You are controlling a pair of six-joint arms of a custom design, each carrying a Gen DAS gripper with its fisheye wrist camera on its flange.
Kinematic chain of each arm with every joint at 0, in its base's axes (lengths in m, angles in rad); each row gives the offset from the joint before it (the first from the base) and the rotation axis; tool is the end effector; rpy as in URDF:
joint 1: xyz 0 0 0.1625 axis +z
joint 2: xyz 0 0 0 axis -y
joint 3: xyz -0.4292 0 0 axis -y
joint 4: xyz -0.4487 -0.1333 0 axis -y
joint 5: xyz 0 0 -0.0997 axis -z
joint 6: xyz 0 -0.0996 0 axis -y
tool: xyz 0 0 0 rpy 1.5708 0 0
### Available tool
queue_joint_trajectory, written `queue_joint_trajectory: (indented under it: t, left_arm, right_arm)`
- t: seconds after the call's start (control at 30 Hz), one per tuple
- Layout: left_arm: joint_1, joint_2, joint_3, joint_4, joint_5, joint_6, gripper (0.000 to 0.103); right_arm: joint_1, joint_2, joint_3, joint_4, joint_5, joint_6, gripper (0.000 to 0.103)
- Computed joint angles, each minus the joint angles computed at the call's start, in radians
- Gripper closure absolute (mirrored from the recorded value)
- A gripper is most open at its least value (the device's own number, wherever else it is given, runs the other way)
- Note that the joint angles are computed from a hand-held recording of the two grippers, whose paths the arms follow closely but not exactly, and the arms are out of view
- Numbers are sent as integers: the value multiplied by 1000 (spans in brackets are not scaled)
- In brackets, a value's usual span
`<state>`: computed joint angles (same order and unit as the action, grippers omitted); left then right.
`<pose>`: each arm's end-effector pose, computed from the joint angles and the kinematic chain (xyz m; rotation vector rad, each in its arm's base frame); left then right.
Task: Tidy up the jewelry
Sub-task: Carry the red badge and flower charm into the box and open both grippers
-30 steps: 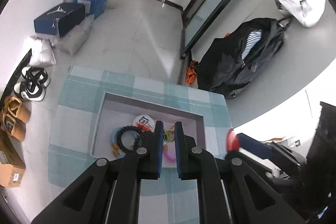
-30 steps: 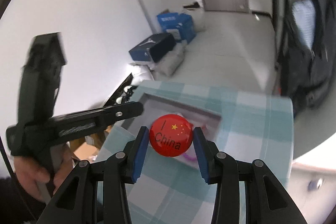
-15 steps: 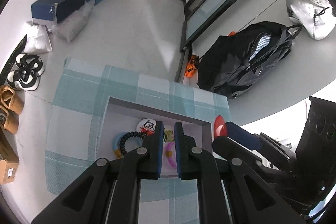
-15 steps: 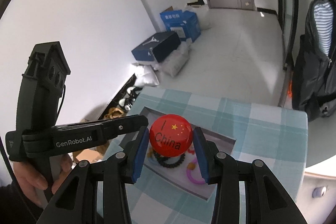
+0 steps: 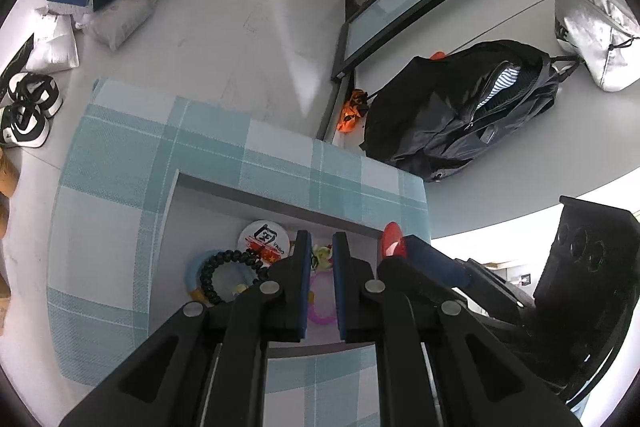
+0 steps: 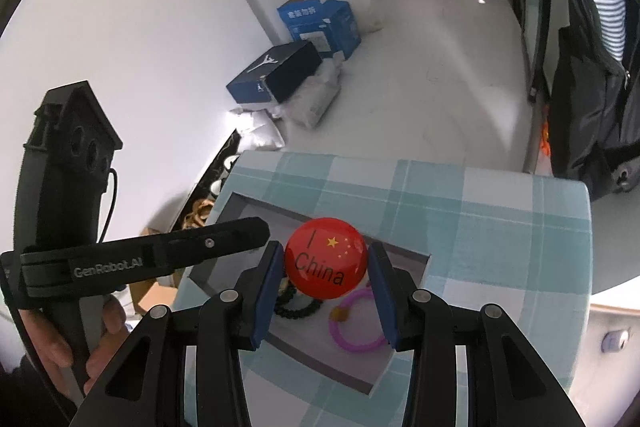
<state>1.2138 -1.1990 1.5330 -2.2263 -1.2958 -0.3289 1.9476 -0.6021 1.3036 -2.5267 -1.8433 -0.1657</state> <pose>-0.0960 -0.7163 0.3558 -0.0246 2.9355 -0.5847 0.3997 -0.7206 0.0483 0.7206 -2.7790 0.4065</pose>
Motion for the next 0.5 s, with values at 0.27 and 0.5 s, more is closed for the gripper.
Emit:
queue_joint_trajectory:
  t: [0.27, 0.5]
  left_arm:
    - [-16, -17, 9, 35, 110, -21, 38]
    - [-50, -52, 54, -9, 211, 20, 38]
  right_arm:
    - [7, -14, 13, 26, -14, -20, 38]
    - [9, -45, 52, -48, -47, -21, 37]
